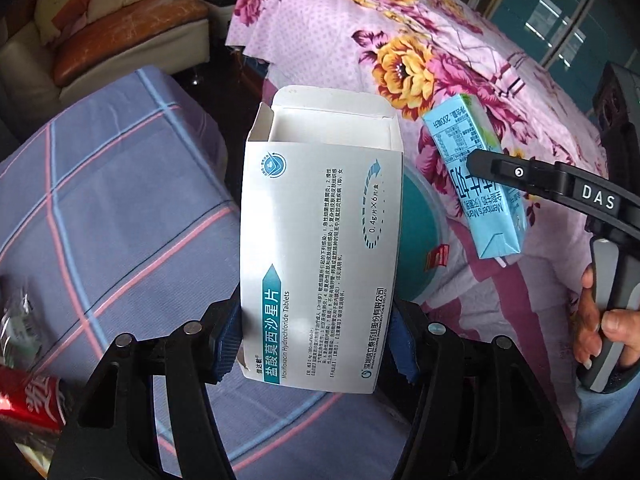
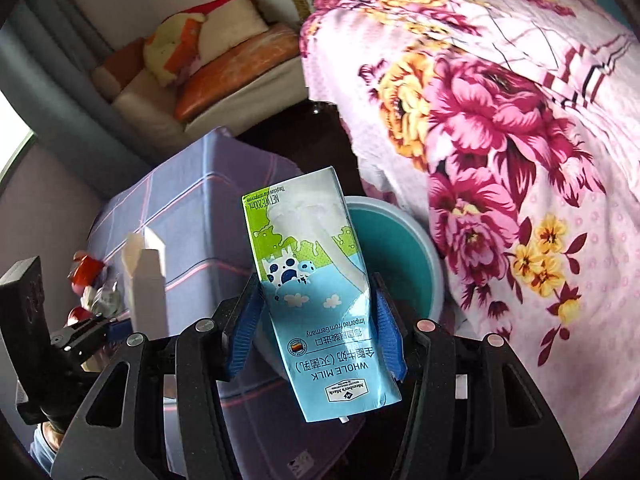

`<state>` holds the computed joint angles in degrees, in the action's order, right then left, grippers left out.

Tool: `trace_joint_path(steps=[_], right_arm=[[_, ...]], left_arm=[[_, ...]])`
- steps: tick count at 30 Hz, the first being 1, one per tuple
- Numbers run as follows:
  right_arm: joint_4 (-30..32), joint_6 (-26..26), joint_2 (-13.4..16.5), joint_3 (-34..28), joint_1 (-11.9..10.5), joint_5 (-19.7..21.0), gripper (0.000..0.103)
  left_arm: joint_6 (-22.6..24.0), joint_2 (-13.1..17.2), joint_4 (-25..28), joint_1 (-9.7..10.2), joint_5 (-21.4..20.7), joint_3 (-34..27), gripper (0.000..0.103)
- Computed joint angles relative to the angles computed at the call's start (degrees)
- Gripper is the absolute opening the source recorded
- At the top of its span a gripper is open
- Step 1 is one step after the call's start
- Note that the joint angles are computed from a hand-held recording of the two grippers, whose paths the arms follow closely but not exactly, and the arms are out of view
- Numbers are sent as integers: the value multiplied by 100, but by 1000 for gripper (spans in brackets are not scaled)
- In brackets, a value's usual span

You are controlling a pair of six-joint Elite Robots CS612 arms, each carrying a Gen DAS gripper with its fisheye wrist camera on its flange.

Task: Collect trash
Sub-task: 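Carry the box and carton to the teal bucket and release both, then return to the table and grasp the white paper cup with the left gripper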

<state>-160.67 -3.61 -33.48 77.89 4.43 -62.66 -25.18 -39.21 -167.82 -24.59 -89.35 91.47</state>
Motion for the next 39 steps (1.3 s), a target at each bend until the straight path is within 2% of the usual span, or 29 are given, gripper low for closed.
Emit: trace_joint_path(steps=[3,7,10,13,14,27,31,39], right_arm=[[103,41,96,-134,-25,20,51],[151,114,182,-243,-46,-2,51],[206,159,235,-326,-58,-12,51],[268,172,277,-395,-53,-43,51],[299,171,292,-422,-50,-49,51],[807,31,423,-670,74,-188,52],[874,53,396,-667,109,-269,62],[720,-34,189,-416,214,-454,75]], left_arm=[[85,214,344,16,-117,-380,63],[128,406,548,44,-254,-676,65],[123,507,627,42,-239,-842,72],[97,564,666,57,-241,-926,85],[83,560,639,57,-192,-908,87],[-236,357,385,138,-241,-561,90],[-325,253,200,157,-300,-383,90],[-343,-30,-122,128,-185,59,90]])
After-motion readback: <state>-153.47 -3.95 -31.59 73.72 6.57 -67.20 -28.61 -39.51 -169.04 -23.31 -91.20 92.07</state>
